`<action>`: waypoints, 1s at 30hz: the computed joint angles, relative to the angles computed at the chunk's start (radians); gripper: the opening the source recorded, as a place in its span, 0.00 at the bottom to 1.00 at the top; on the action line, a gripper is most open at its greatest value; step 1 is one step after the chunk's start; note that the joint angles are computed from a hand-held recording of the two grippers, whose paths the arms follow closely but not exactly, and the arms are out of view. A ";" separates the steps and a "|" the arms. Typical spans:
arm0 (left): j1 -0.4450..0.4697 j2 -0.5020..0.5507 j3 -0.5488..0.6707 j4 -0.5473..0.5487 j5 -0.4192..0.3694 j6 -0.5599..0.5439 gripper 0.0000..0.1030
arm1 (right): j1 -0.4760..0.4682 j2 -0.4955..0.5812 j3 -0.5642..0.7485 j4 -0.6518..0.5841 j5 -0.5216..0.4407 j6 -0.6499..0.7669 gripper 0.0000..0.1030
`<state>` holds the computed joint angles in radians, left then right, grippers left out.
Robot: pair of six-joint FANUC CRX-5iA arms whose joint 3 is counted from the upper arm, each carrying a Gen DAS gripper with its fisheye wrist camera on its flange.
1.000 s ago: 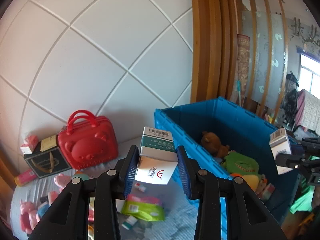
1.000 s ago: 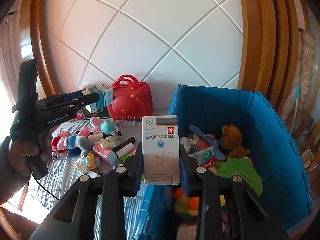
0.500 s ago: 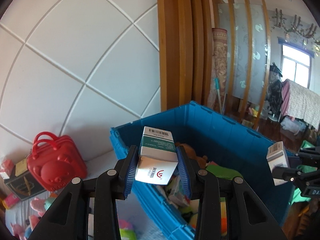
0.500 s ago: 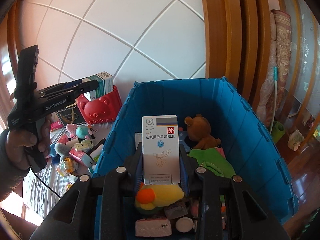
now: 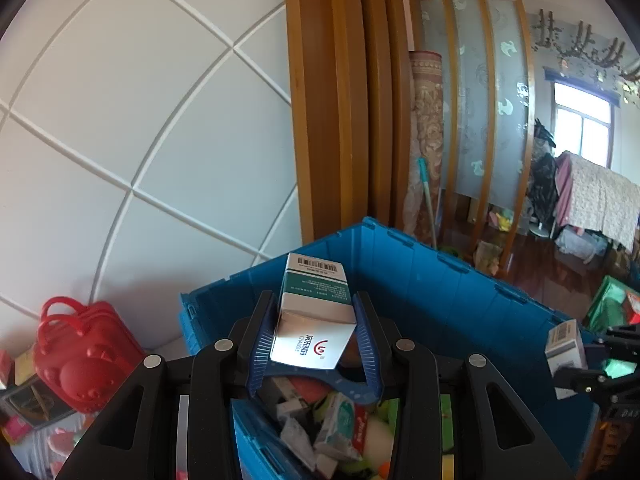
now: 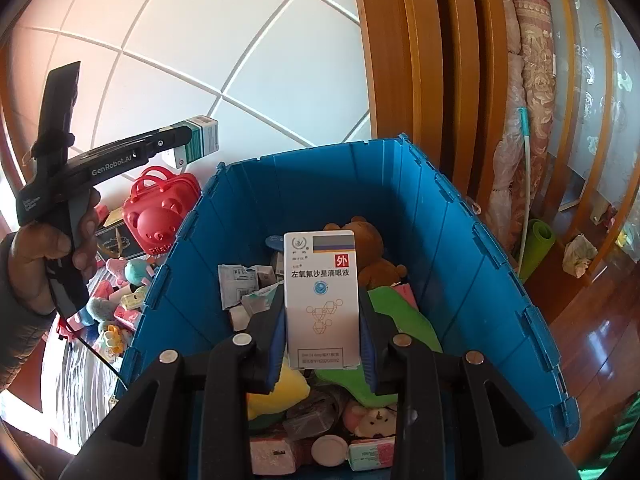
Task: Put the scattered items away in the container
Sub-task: 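Lift and carry both medicine boxes with both tools over the blue crate, then open the left tool over the crate while the right tool releases its box inside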
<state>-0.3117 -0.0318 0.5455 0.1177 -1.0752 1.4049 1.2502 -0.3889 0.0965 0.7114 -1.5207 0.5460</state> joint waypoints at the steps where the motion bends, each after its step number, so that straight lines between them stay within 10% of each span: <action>1: -0.003 0.007 0.007 -0.002 0.001 0.003 0.37 | -0.014 -0.002 -0.001 -0.007 0.005 0.007 0.29; 14: -0.042 0.125 0.151 -0.045 -0.070 0.036 0.49 | -0.125 0.012 -0.004 -0.041 0.052 0.056 0.31; 15: -0.044 0.140 0.175 -0.057 -0.096 0.045 0.73 | -0.129 0.021 -0.002 -0.028 0.039 0.053 0.42; 17: -0.041 0.129 0.158 -0.073 -0.075 0.076 0.84 | -0.142 0.029 -0.004 -0.012 0.034 0.035 0.92; 18: -0.036 0.125 0.150 -0.069 -0.073 0.082 0.84 | -0.144 0.021 -0.013 -0.010 0.049 0.023 1.00; 30: 0.019 0.012 0.038 -0.118 -0.088 0.160 0.85 | -0.147 0.047 0.022 -0.043 0.102 0.077 1.00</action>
